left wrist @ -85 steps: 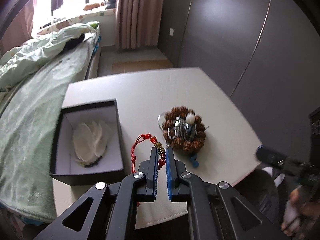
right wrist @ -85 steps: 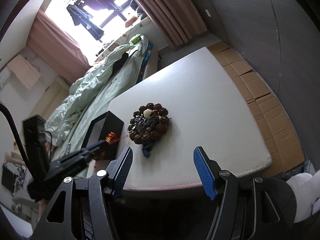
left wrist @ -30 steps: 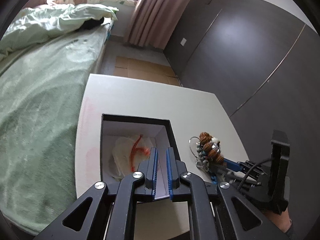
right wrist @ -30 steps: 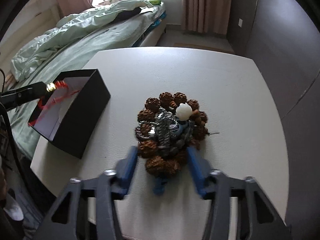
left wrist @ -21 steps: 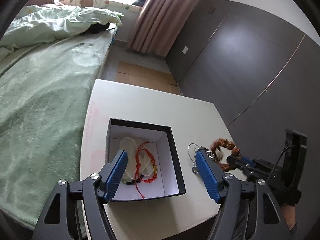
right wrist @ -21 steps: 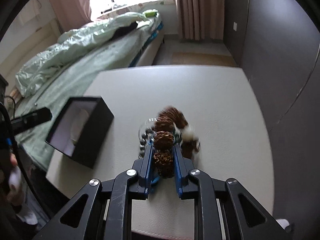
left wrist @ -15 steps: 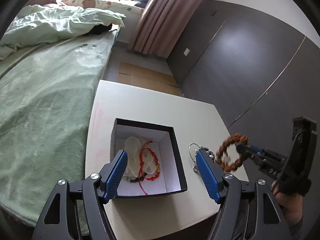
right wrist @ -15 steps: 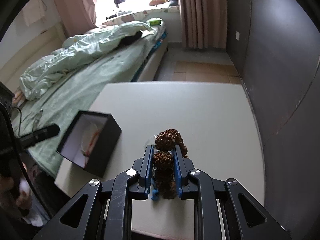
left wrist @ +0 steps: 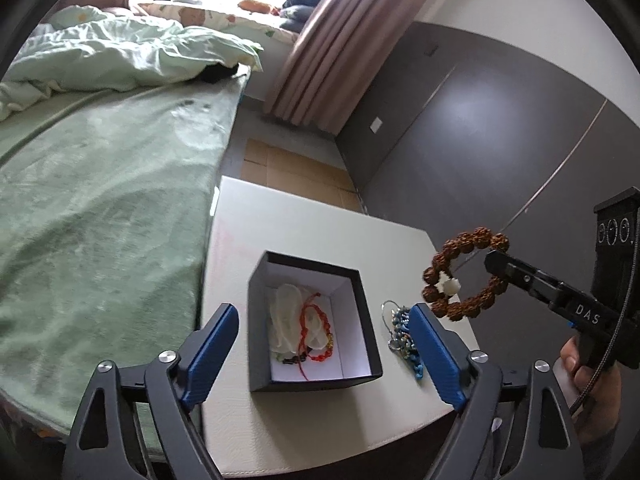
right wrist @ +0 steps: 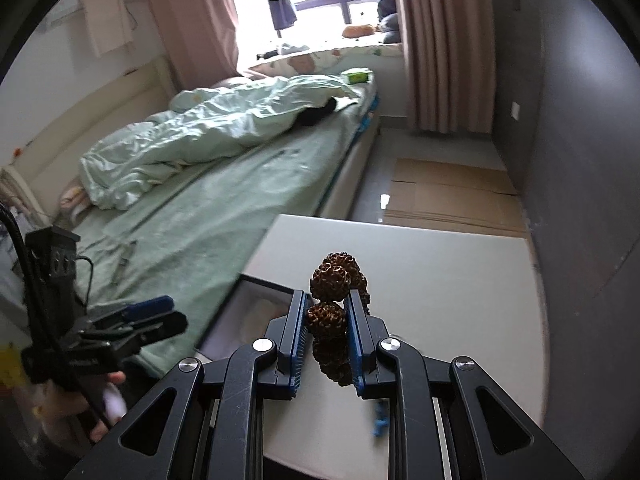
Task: Organize jewelry
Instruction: 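Grasp the brown bead bracelet with the right gripper and place it in the box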
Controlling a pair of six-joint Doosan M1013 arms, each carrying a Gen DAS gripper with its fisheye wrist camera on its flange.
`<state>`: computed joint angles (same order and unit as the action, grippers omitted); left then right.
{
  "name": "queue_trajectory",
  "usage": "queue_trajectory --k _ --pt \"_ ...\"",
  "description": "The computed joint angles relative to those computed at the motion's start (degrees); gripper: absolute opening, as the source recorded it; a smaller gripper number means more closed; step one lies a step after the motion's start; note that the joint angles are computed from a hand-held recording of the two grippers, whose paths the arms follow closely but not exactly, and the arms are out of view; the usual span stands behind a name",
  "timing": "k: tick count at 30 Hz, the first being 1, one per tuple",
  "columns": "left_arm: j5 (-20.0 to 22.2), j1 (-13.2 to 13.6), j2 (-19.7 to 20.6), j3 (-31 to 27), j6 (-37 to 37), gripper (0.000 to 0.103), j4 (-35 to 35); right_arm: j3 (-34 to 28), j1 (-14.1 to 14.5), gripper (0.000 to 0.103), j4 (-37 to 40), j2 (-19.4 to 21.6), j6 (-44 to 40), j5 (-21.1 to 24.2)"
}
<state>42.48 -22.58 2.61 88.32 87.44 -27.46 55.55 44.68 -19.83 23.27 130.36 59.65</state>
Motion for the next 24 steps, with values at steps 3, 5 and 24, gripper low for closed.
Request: queue_trajectory --k 3,5,24 --pt "-0.51 0.89 -0.56 0.59 0.06 0.093 -0.48 -2.69 0.46 0.020 1.07 1.86 -1.50 0.53" --pt "-0.60 1.53 -0.86 0.97 0.30 0.094 -0.97 -3.87 0.70 0.020 1.91 2.79 -2.25 0.59" --pt "-1.49 3.21 -2.50 2.61 0.10 0.100 -1.55 -5.07 0.67 0.063 6.53 5.15 0.90 0.72"
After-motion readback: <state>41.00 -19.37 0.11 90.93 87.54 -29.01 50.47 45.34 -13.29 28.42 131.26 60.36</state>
